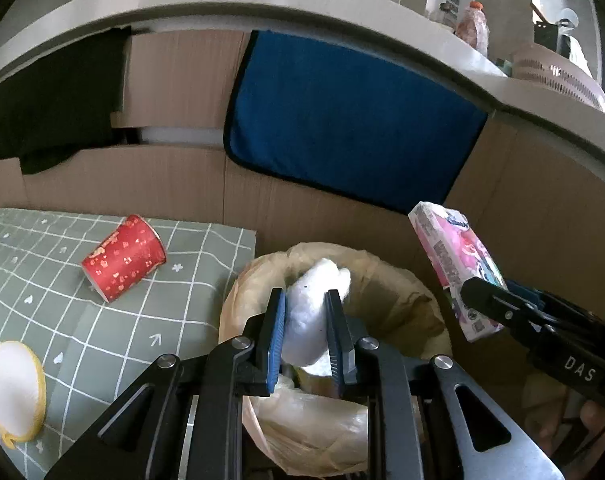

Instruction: Collect trash

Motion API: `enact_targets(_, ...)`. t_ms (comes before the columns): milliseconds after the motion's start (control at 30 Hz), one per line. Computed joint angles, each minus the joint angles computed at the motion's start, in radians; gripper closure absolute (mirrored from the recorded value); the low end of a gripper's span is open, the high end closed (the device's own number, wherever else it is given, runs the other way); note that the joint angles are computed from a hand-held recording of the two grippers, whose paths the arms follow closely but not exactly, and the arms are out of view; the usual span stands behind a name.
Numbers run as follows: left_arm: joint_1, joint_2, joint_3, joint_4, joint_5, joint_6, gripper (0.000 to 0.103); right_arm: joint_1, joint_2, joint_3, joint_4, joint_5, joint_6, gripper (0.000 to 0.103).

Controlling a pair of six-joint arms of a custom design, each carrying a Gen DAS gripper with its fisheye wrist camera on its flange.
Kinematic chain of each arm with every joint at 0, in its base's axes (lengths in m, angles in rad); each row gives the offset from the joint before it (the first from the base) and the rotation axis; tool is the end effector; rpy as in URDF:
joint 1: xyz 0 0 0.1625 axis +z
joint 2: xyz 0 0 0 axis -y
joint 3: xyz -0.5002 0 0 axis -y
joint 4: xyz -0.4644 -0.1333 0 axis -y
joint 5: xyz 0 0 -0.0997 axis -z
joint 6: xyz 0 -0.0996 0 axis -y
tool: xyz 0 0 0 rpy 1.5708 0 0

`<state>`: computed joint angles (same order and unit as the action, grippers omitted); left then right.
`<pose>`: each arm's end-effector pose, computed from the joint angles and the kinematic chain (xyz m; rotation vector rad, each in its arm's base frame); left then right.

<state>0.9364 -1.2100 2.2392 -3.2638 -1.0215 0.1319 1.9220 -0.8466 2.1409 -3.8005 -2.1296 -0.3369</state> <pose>-0.1749 -0.5503 0.2271 0.7336 2.4914 -1.0440 0.2769 -0.5219 0.1205 0.4710 -2.3217 1.1889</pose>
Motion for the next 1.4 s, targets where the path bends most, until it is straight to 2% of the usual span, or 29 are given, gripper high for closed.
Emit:
enact_targets(233,0.015,0.007,-0.012,0.016,-0.013,-0.003,0.083,-0.012,0.01,-0.012,0.035,-0.006,0.023,0.061)
enact_targets(367,0.026,0.006,-0.022,0.039,-0.05,-0.009,0.082,-0.018,0.014,-0.016,0.043,-0.008,0.034,0.058)
enact_targets(433,0.042,-0.001,-0.029,0.055,-0.102,-0.031,0.077,-0.017,0.019,-0.018,0.029,-0.023,0.036,0.057)
enact_targets(500,0.05,-0.004,-0.034,0.063,-0.119,-0.049,0.066,-0.018,0.025,-0.024,0.015,-0.03,0.042,0.054)
enact_targets(567,0.057,-0.009,-0.037,0.069,-0.135,-0.061,0.06,-0.029,0.016,-0.014,0.011,0.008,0.057,0.047)
enact_targets(633,0.059,-0.014,-0.038,0.077,-0.135,-0.065,0.058,-0.032,0.012,-0.011,0.015,0.022,0.067,0.045)
enact_targets(800,0.05,-0.035,-0.021,0.052,-0.09,-0.059,0.057,-0.032,0.003,-0.007,0.034,0.049,0.082,0.045)
enact_targets(967,0.042,-0.103,0.016,0.032,0.01,-0.085,0.057,-0.007,0.01,-0.017,0.043,0.039,0.067,0.045)
enact_targets(1067,0.045,-0.167,0.048,0.009,0.065,-0.089,0.057,0.035,0.047,-0.044,-0.005,-0.018,-0.002,0.045)
enact_targets(1200,0.053,-0.246,0.083,-0.024,0.181,-0.056,0.057,0.081,0.092,-0.083,-0.035,-0.031,-0.079,0.045)
enact_targets(1300,0.097,-0.312,0.085,0.013,0.215,-0.061,0.057,0.096,0.109,-0.115,0.033,0.017,-0.069,0.045)
enact_targets(1400,0.165,-0.371,0.064,0.126,0.187,-0.107,0.057,0.1,0.124,-0.145,0.113,0.057,-0.038,0.045)
